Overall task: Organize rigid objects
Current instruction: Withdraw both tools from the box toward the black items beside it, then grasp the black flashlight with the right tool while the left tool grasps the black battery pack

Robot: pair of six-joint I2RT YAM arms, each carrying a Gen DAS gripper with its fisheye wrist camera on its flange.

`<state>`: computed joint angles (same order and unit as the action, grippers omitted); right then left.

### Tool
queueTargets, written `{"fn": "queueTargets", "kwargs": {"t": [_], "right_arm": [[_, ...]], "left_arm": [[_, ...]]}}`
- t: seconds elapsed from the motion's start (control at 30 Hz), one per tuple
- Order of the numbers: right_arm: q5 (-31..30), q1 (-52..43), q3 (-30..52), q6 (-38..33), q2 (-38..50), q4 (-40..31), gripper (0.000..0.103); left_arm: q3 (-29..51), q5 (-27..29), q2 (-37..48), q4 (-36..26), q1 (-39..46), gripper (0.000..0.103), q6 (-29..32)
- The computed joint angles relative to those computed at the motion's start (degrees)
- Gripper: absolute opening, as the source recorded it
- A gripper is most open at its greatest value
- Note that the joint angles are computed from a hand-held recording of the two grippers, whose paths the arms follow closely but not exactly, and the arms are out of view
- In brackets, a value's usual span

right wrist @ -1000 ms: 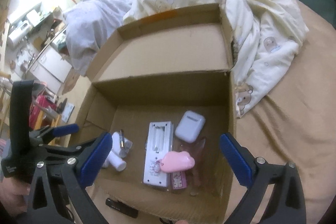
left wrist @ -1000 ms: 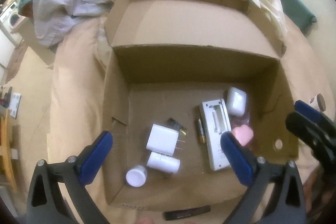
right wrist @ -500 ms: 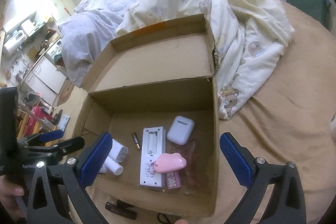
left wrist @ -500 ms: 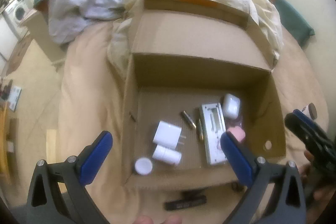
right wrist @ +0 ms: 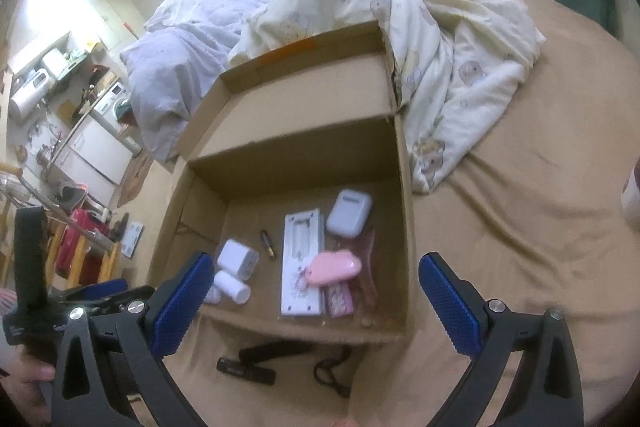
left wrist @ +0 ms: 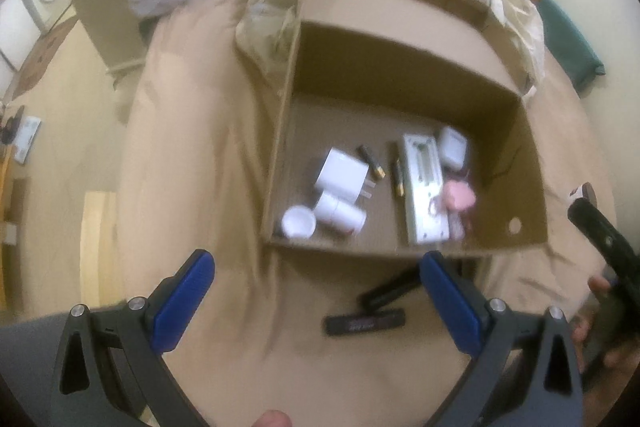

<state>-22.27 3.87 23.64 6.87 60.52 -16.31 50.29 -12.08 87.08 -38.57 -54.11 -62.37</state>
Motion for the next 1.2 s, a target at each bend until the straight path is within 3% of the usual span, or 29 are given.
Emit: {"fn": "queueTargets", "kwargs": {"t": [0.23,0.37,0.47,0.63,0.73,1.2], "right_arm": [[0.6,1.8,-3.0,0.3,-6.0,-5.3,0.103],[6.9,5.7,-3.8,0.9,-6.0,-7.6,0.103],[7.2,5.9,-4.4,1.1,-6.6,-8.0,0.103],[9.6,6.7,-4.2,2.3,-1.8,-5.9,0.103],[12.5,7.2,-3.8,3.0,0.8,-5.3,0.103],[6.2,6.7,-2.5,3.9,13.8,-1.2,0.103]], "left_arm": [[-2.2,1.4,0.4,0.2,-1.8,0.102,-2.6],[-1.6,0.7,1.5,-0.1,-2.3,0.102,-1.6],[-1.4,0.6,2.2,-0.1,-2.7,0.102,-1.2],[1.7,-1.0,7.4,-5.5,-3.9,0.102,-1.5],[-0.4,1.3,6.9,-4.1,-2.8,0.102,-2.3],[-2.9,3.1,4.1,-2.7,0.2,0.102,-4.2]]}}
